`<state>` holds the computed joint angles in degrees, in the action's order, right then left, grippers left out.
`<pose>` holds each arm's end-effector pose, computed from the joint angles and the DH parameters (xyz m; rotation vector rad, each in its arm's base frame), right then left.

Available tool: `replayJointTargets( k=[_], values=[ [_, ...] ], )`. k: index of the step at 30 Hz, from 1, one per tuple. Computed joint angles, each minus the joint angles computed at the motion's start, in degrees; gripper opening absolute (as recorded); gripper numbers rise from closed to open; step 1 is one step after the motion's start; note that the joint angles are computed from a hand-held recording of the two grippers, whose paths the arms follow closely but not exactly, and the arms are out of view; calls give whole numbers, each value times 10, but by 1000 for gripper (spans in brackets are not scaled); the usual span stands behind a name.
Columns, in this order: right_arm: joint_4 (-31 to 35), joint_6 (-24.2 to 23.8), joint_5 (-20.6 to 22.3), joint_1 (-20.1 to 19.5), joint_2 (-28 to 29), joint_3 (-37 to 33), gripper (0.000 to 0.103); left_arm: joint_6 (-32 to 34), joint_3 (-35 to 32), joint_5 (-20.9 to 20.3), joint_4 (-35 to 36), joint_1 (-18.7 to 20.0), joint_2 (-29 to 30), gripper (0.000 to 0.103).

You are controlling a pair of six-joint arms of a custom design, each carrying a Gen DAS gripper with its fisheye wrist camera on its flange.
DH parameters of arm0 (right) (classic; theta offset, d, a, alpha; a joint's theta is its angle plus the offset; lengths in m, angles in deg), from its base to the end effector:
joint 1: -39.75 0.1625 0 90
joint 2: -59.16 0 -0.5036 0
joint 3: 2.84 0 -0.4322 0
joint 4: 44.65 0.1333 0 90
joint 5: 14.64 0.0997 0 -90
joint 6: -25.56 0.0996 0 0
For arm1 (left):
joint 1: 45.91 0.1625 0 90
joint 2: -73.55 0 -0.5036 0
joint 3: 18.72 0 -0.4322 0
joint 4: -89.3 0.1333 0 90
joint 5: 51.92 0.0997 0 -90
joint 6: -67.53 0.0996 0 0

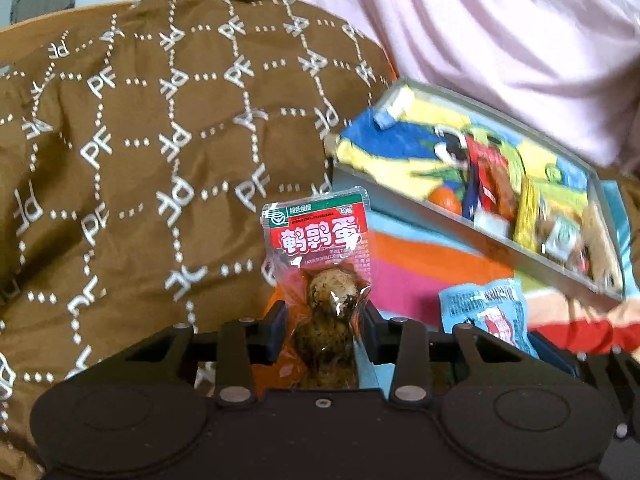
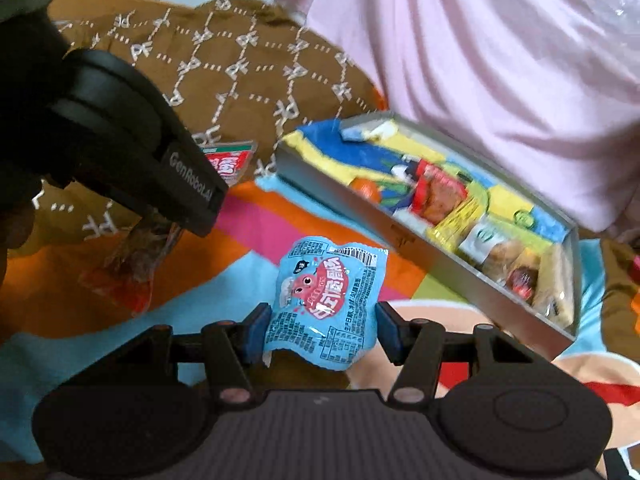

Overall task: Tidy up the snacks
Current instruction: 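Carry the quail-egg pack and blue pouch into the tray and release both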

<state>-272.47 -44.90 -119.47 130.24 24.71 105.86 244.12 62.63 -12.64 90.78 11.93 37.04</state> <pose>0.1135 -0.6622 0.0778 1.1029 -1.8455 0.9281 -0.1853 -0.6899 0.0429 0.1448 2.2894 -1.1863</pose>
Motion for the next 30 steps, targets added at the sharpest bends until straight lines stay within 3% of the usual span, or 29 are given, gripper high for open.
replayJointTargets(
  k=[9, 13, 22, 30],
  values=[
    [-75, -34, 89, -13, 29, -30, 61, 79, -69, 5, -5, 4, 14, 40],
    [-104, -46, 126, -18, 44, -67, 61, 104, -127, 21, 26, 10, 31, 40],
    [-68, 13, 127, -14, 68, -181, 61, 130, -267, 51, 92, 30, 92, 41],
    [-32, 61, 117, -17, 81, -226, 61, 177, -348, 74, 103, 41, 138, 41]
  ],
)
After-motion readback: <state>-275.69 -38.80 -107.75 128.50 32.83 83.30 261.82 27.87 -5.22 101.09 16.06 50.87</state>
